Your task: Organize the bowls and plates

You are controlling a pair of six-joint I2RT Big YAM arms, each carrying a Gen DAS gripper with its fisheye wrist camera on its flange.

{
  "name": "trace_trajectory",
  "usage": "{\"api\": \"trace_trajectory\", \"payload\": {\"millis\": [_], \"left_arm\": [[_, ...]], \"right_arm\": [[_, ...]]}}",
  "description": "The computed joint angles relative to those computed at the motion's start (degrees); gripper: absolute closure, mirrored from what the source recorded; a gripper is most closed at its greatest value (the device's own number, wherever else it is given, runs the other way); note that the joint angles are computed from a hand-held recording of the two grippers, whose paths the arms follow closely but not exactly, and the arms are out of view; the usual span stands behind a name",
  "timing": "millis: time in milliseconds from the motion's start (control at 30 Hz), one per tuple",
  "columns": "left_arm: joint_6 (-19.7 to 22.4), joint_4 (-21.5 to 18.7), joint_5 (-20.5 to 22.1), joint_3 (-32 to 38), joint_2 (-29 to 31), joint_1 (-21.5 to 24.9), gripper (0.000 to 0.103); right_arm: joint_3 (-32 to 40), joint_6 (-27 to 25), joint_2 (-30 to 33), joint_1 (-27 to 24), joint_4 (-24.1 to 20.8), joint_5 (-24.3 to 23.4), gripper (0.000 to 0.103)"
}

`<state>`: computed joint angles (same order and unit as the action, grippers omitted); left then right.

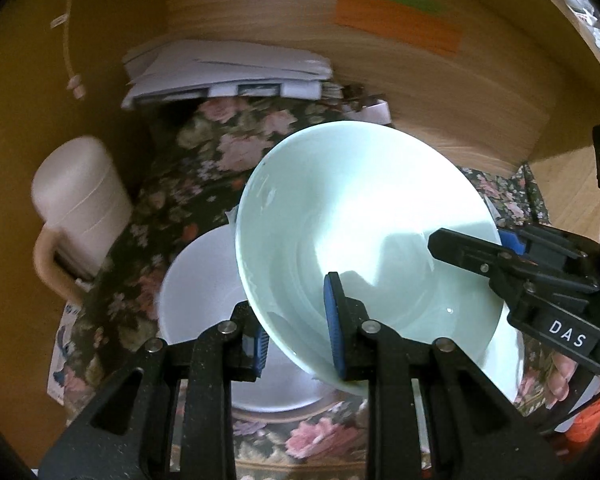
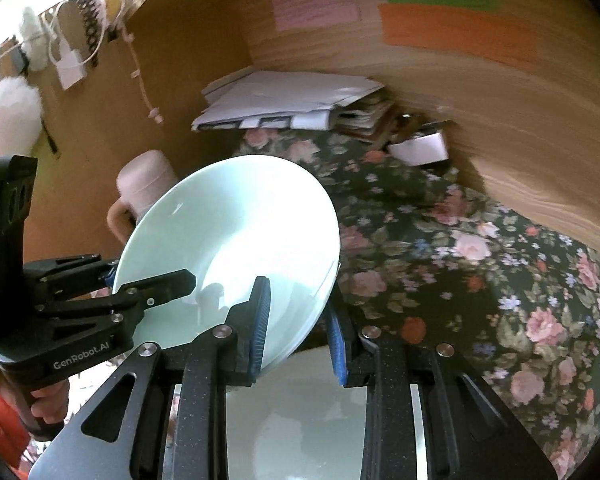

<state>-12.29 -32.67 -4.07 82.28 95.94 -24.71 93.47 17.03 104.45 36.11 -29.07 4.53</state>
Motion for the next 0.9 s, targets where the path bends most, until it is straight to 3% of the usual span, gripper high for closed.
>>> {"api": "trace_trajectory", "payload": {"millis": [400,567,900], "left_arm": [[-1.1,1.9,-0.1,-5.5,-1.9,3.0,0.078],[-1.2,2.2,0.5,-6.2,-1.4,3.9,0.078],[0.5,4.0,-2.1,-6.1,0.0,3.4,0.078]], "right_arm": [[4.9,0.5,4.8,1.4,-2.9,-3.8,0.079],[6.6,0.5,6.5,1.7,-4.5,-3.8,0.079],[7.6,0.6,7.7,1.5,-5.9,-3.2,0.077]]}}
